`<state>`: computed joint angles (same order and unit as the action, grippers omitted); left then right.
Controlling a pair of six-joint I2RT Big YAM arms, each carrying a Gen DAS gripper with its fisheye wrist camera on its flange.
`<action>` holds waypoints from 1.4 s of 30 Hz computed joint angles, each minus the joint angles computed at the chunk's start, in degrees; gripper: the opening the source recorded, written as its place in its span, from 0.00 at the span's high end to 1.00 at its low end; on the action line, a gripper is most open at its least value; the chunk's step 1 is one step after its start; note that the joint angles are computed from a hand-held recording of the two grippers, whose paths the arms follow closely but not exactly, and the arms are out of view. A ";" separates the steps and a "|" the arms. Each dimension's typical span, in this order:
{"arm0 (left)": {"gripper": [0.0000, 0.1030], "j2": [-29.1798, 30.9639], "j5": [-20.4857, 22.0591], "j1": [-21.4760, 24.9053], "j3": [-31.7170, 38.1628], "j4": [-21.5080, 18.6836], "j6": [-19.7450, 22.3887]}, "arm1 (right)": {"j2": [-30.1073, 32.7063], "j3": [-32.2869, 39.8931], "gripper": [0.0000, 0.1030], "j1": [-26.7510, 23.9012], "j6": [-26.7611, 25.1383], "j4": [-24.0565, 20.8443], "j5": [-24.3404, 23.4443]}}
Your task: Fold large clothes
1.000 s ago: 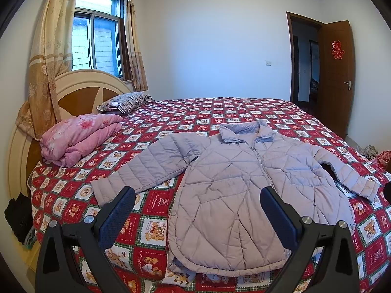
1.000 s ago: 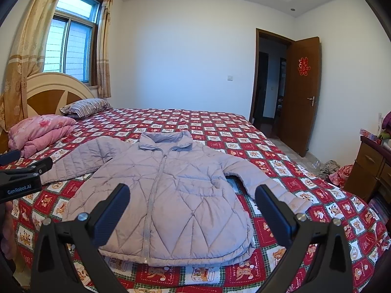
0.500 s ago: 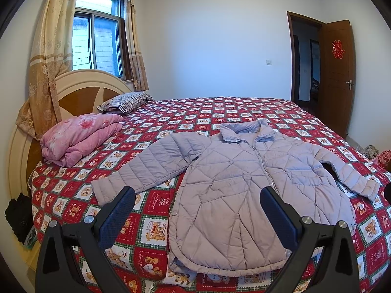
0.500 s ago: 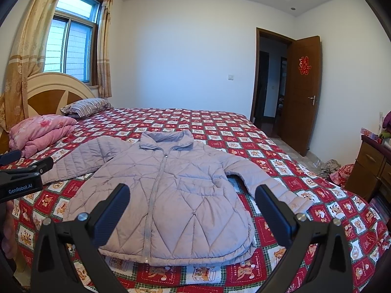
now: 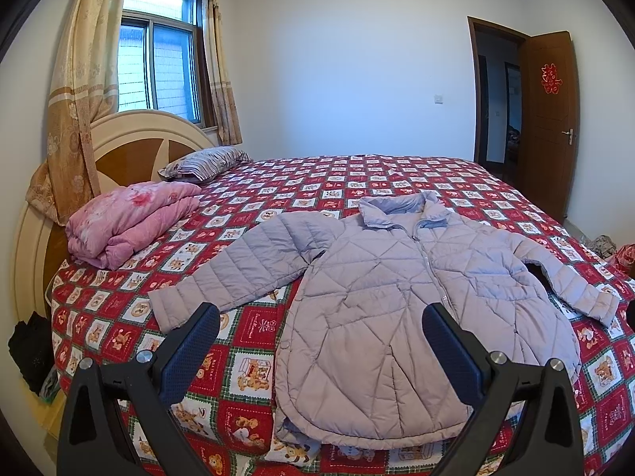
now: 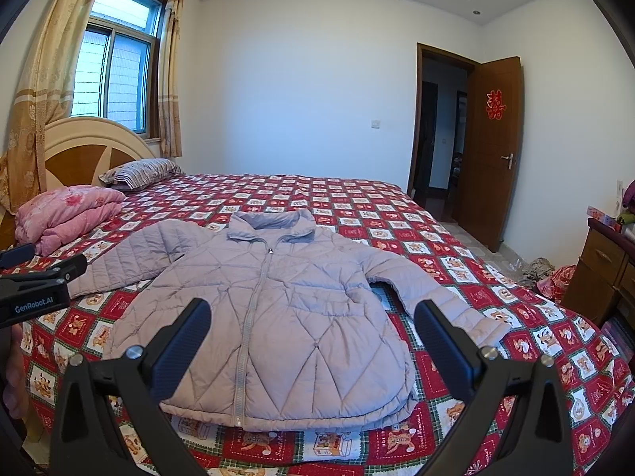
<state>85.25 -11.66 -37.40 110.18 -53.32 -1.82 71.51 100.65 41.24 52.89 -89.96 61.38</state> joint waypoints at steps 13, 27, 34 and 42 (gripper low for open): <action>0.01 7.37 -2.03 1.18 2.75 -0.55 0.11 | -5.19 -9.85 0.00 -9.39 -4.30 7.66 -7.82; 0.01 30.90 -7.52 2.65 26.32 -7.79 -0.39 | -15.43 -27.51 0.13 -53.84 -6.14 12.84 -30.36; 0.01 39.83 -10.20 3.61 38.94 -13.77 -1.69 | -13.40 -29.44 0.55 -61.28 -10.84 15.62 -37.74; 0.01 36.92 -8.84 4.79 35.05 -12.55 -1.50 | -13.92 -28.53 0.91 -60.03 -15.93 18.70 -34.50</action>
